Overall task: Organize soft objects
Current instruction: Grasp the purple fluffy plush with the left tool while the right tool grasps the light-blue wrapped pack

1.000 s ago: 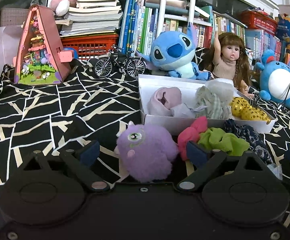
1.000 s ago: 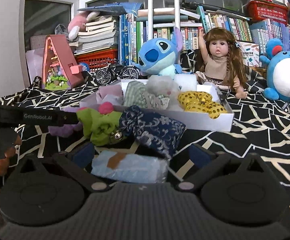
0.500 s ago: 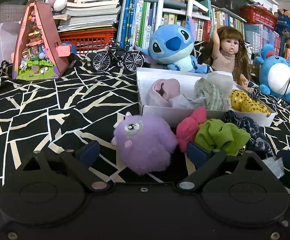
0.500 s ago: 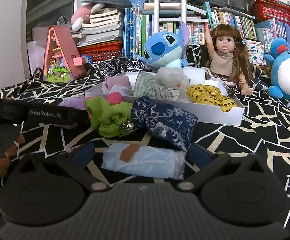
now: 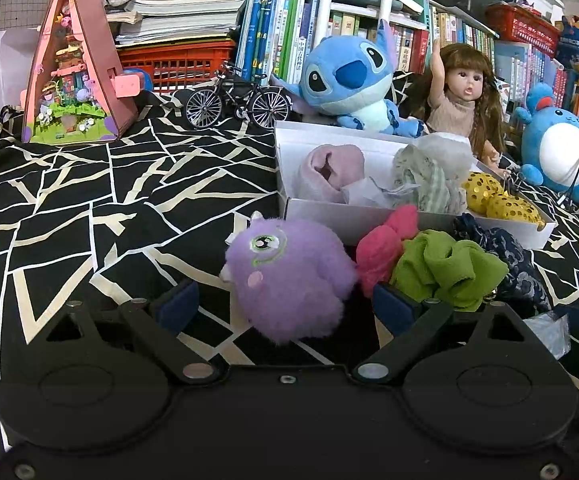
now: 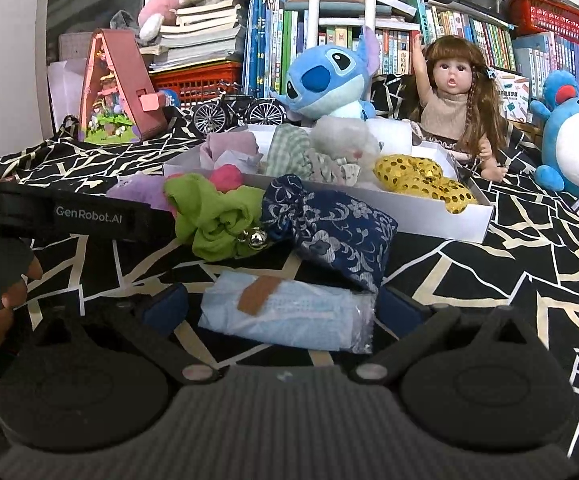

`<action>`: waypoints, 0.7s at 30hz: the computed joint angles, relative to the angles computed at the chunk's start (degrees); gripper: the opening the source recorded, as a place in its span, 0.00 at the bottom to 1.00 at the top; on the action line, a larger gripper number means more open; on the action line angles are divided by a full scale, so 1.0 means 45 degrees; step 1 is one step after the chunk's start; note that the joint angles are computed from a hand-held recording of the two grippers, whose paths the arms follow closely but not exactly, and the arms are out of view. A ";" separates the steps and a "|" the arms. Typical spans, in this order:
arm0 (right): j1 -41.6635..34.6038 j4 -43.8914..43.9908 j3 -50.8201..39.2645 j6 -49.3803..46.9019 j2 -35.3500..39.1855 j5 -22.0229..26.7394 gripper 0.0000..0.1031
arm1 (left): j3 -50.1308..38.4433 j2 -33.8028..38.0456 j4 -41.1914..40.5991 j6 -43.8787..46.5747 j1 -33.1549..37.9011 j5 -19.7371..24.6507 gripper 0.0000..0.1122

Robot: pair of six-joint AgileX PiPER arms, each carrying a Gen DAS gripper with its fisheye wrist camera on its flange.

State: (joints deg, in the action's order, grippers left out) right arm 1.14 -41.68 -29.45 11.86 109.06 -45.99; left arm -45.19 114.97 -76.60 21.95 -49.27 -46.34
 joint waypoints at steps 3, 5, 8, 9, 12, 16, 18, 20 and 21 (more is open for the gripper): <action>0.0089 0.0104 -0.0037 -0.0041 -0.0028 0.0172 1.00 | -0.0088 0.0024 -0.0132 0.0228 0.0078 -0.0008 0.83; 0.0187 0.0269 -0.0031 -0.0160 -0.0053 0.0267 1.00 | -0.0234 0.0011 -0.0307 0.0502 0.0221 0.0043 0.83; 0.0298 0.0447 -0.0063 -0.0233 -0.0095 0.0457 1.00 | -0.0513 0.0025 -0.0591 0.0986 0.0447 0.0225 0.83; 0.0335 0.0497 -0.0079 -0.0216 -0.0109 0.0530 1.00 | -0.0622 0.0048 -0.0759 0.1234 0.0511 0.0326 0.83; 0.0393 0.0541 -0.0140 -0.0122 -0.0123 0.0695 1.00 | -0.0899 0.0118 -0.1216 0.1913 0.0628 0.0566 0.82; 0.0493 0.0723 -0.0146 -0.0212 -0.0159 0.0835 1.00 | -0.0996 0.0181 -0.1320 0.2152 0.0562 0.0522 0.79; 0.0532 0.0730 -0.0193 -0.0142 -0.0175 0.0950 1.00 | -0.0941 0.0159 -0.1192 0.2064 0.0532 0.0509 0.75; 0.0573 0.0773 -0.0212 -0.0111 -0.0194 0.1040 1.00 | -0.0898 0.0130 -0.1082 0.2040 0.0506 0.0518 0.73; 0.0599 0.0798 -0.0227 -0.0100 -0.0203 0.1090 1.00 | -0.0904 0.0135 -0.1077 0.2067 0.0496 0.0514 0.72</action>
State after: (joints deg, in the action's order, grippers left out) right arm 3.84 -38.09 -30.47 11.41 108.15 -41.08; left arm -49.25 115.58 -81.45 31.25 -47.04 -44.02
